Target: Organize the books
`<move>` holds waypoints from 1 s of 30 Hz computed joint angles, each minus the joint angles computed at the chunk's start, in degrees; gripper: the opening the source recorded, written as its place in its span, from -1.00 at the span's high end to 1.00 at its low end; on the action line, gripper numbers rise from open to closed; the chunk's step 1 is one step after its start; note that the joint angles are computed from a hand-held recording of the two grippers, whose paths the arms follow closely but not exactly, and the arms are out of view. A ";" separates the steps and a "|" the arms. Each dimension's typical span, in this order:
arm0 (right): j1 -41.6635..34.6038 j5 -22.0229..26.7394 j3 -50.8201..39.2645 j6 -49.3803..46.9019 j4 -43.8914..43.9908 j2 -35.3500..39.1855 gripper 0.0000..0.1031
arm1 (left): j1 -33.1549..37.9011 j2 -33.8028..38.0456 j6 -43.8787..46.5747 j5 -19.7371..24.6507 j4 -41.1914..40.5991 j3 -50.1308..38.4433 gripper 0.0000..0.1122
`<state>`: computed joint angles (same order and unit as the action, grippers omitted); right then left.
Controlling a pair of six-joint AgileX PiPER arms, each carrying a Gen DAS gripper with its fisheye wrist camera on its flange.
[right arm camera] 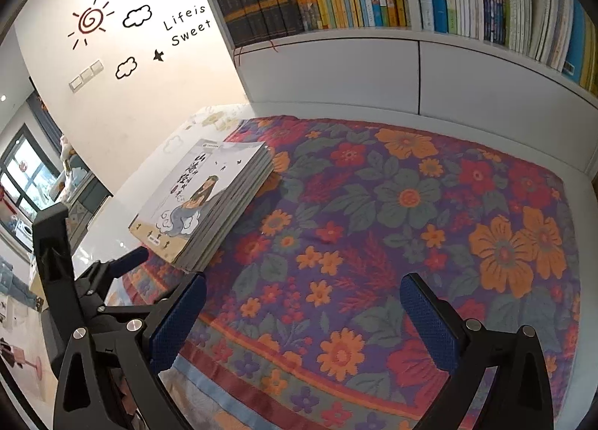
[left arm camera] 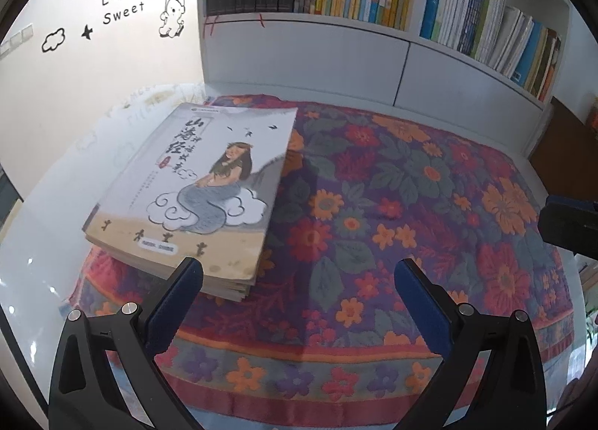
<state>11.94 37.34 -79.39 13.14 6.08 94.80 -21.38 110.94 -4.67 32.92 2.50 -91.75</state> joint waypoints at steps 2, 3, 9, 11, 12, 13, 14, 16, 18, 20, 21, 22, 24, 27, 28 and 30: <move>0.24 0.19 -0.20 -0.05 0.00 0.31 -1.00 | -0.31 -0.35 -0.78 -0.22 0.91 0.24 -0.82; 0.30 0.16 -0.20 -0.07 0.03 0.37 -1.00 | -0.28 -0.52 -0.56 -0.40 0.51 0.43 -0.82; -0.18 0.08 -0.20 -3.69 4.84 0.69 -1.00 | 0.24 -0.19 1.80 0.10 -2.39 0.38 -0.82; -0.82 0.30 -0.17 -8.63 10.48 0.96 -1.00 | 0.25 -0.05 1.87 0.26 -2.60 0.37 -0.82; -0.55 0.27 -0.14 -8.77 10.49 0.97 -1.00 | 0.16 -0.24 1.49 -0.07 -2.10 0.68 -0.82; 0.21 0.24 -0.38 -7.09 8.24 1.04 -1.00 | 0.05 -0.35 1.04 -0.26 -1.50 0.79 -0.82; 0.82 0.15 -0.49 -5.46 6.13 1.06 -1.00 | -0.02 -0.50 0.72 -0.38 -1.05 0.91 -0.82; 1.68 -0.01 -0.58 -2.86 2.92 1.16 -1.00 | 0.05 -0.81 0.81 -0.70 -1.02 1.17 -0.82; 1.23 -0.16 -0.40 -3.86 4.49 1.31 -1.00 | -0.12 -1.33 -0.40 -1.64 0.60 1.98 -0.82; -0.07 0.14 -0.30 -8.12 10.17 1.71 -1.00 | -0.55 -1.65 -2.34 -2.30 3.48 2.52 -0.82; -0.71 0.39 -0.22 -10.73 13.43 1.91 -1.00 | -0.53 -1.74 -2.43 -2.30 3.79 2.57 -0.82; -1.06 0.77 -0.31 -12.56 15.64 2.16 -1.00 | -0.24 -1.85 -1.71 -2.15 2.79 2.58 -0.82; -0.16 0.71 -0.63 -11.10 13.55 2.37 -1.00 | 0.61 -1.88 1.06 -1.84 -0.43 2.26 -0.82; 1.93 0.49 -1.15 -5.20 5.95 2.36 -1.00 | 1.51 -2.62 1.75 -2.25 -1.10 2.57 -0.82; 2.06 0.48 -1.14 -4.70 5.10 2.30 -1.00 | 1.74 -3.01 1.32 -2.61 -0.49 2.74 -0.82; 2.34 0.22 -0.99 -2.82 2.73 2.00 -1.00 | 2.08 -3.05 1.74 -2.30 -0.78 2.25 -0.82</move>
<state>14.28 37.55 -80.38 10.32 8.81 96.80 -19.30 107.89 -2.92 30.61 1.71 -89.50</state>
